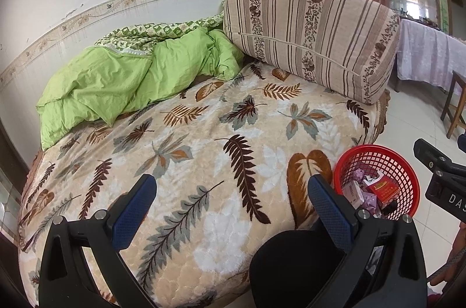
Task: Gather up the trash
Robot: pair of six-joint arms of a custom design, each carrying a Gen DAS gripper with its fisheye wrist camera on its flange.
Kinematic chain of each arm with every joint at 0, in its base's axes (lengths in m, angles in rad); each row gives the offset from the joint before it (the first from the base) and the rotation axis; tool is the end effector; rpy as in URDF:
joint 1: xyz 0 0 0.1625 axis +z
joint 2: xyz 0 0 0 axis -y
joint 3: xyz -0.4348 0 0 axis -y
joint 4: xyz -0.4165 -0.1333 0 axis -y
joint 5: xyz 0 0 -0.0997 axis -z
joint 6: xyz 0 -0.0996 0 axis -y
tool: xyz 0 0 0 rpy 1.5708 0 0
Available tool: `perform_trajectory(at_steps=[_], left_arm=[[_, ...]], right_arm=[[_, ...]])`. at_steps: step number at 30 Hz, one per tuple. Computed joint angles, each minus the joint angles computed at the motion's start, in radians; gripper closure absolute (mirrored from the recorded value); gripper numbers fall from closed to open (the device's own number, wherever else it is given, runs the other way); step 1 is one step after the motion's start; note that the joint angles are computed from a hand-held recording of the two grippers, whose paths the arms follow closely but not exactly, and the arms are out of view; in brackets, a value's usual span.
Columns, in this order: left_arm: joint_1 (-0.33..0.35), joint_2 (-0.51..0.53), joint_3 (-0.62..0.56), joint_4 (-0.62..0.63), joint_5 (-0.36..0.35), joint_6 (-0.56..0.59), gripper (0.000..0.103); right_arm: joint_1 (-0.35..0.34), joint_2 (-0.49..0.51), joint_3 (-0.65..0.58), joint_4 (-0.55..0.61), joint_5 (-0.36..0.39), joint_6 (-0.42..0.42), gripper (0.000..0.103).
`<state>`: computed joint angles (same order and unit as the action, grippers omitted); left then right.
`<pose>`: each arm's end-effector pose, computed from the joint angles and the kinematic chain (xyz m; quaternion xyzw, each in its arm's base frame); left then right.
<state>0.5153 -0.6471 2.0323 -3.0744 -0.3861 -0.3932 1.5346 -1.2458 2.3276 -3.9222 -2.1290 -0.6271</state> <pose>-0.3476 -0.4561 -0.0102 0.2380 0.7939 -0.4061 0.3849 0.0644 -0.4474 0.2770 0.0691 -0.7881 0.4668 0.3954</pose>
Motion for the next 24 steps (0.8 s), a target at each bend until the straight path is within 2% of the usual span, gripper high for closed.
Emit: perform_trajectory(at_steps=[24], left_arm=[[-0.003,0.000,-0.002,0.007,0.002,-0.003,0.000]], right_arm=[[-0.001,0.000,0.002,0.009,-0.005,0.002,0.001]])
